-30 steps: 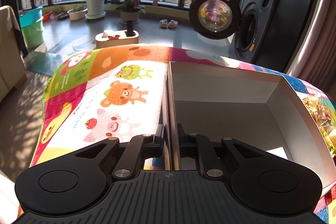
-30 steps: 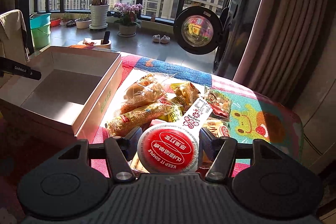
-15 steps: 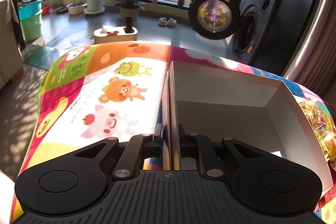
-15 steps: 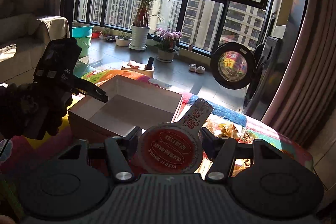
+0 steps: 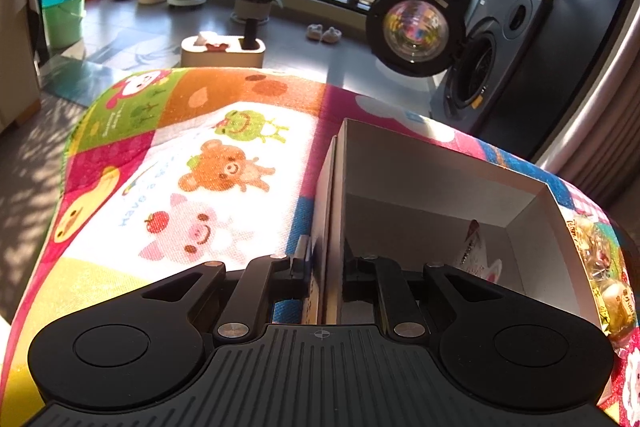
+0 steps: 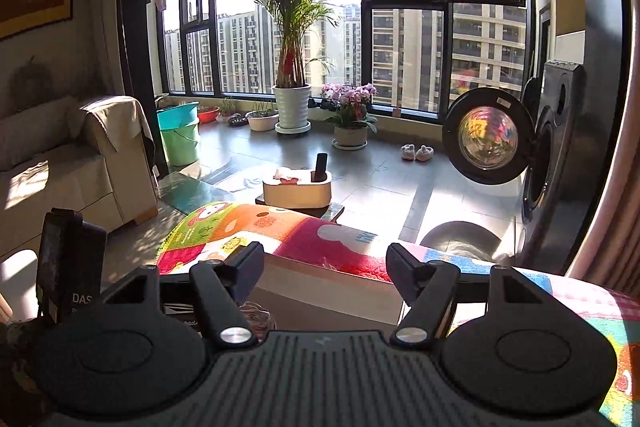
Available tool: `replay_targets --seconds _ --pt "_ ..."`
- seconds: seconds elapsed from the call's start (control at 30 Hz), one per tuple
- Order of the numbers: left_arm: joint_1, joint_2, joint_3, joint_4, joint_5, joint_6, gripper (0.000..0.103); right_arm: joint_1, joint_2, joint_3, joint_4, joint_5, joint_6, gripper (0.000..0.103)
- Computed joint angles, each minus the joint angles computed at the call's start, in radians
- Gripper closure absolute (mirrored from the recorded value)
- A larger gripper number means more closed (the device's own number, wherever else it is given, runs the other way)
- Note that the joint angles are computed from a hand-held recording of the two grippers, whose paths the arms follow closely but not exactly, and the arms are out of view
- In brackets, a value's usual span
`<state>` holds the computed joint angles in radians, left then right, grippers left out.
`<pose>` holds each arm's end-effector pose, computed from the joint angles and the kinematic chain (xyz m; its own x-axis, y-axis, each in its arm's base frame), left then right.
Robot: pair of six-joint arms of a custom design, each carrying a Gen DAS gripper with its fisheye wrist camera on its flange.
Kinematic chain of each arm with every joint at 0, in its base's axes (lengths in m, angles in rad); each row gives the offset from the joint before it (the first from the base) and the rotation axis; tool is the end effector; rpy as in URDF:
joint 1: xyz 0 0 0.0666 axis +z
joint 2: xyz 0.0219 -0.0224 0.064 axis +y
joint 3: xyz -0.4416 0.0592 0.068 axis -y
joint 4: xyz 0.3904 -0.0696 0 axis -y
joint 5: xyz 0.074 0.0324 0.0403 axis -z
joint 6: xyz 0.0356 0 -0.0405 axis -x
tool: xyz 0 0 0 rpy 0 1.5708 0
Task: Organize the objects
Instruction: 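Lower the red-lidded cup into the box and open the right gripper, then grasp the wafer-stick tray with the right gripper and drop it into the box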
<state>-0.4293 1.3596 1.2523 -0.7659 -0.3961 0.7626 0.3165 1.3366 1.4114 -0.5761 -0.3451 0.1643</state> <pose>0.4169 -0.1762 0.4528 -0.6134 -0.4201 -0.6687 -0.3667 0.9015 -0.2300 0.4421 0.1571 0.5533 -0.3565 -0.2787 -0.8917 -0.6418 0.7667 0.0169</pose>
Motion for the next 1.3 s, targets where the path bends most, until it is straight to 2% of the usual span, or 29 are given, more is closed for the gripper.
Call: replay_targets --seconds 0.13,0.23,0.33,0.53,0.77,0.83,0.9,0.93,1.0,1.03,1.17,1.3 --pt "-0.007 0.010 0.005 0.006 -0.017 -0.014 0.089 -0.081 -0.071 -0.120 0.039 0.083 0.073 0.030" --pt "-0.011 0.008 0.013 -0.011 -0.016 -0.068 0.090 -0.142 -0.112 -0.194 0.000 0.132 0.125 0.030" --pt "-0.013 -0.001 0.016 -0.029 -0.001 -0.116 0.090 -0.182 -0.136 -0.238 -0.042 0.138 0.147 0.029" --pt "-0.049 -0.015 -0.002 -0.034 -0.054 -0.137 0.090 -0.197 -0.119 -0.273 -0.096 0.111 0.101 0.028" --pt "-0.056 -0.025 -0.029 -0.007 -0.066 -0.112 0.091 -0.134 -0.040 -0.256 -0.038 0.187 0.012 0.029" --pt "-0.057 -0.023 -0.028 -0.008 -0.069 -0.110 0.091 -0.130 -0.011 -0.236 -0.047 0.194 -0.003 0.031" --pt "-0.057 -0.022 -0.028 -0.009 -0.071 -0.107 0.091 -0.128 0.007 -0.223 -0.065 0.199 -0.011 0.040" --pt "-0.057 -0.021 -0.028 -0.010 -0.072 -0.106 0.091 -0.130 0.006 -0.226 -0.058 0.192 -0.010 0.040" --pt "-0.059 -0.020 -0.028 -0.010 -0.073 -0.104 0.091 -0.132 0.000 -0.226 -0.072 0.177 0.006 0.059" --pt "-0.059 -0.020 -0.028 -0.011 -0.073 -0.105 0.091 -0.133 -0.007 -0.229 -0.077 0.177 0.012 0.063" --pt "-0.063 -0.021 -0.031 -0.014 -0.076 -0.107 0.091 -0.146 -0.035 -0.230 -0.140 0.162 0.053 0.070" --pt "-0.062 -0.027 -0.036 -0.012 -0.066 -0.098 0.092 -0.171 -0.087 -0.250 -0.200 0.147 0.084 0.070"
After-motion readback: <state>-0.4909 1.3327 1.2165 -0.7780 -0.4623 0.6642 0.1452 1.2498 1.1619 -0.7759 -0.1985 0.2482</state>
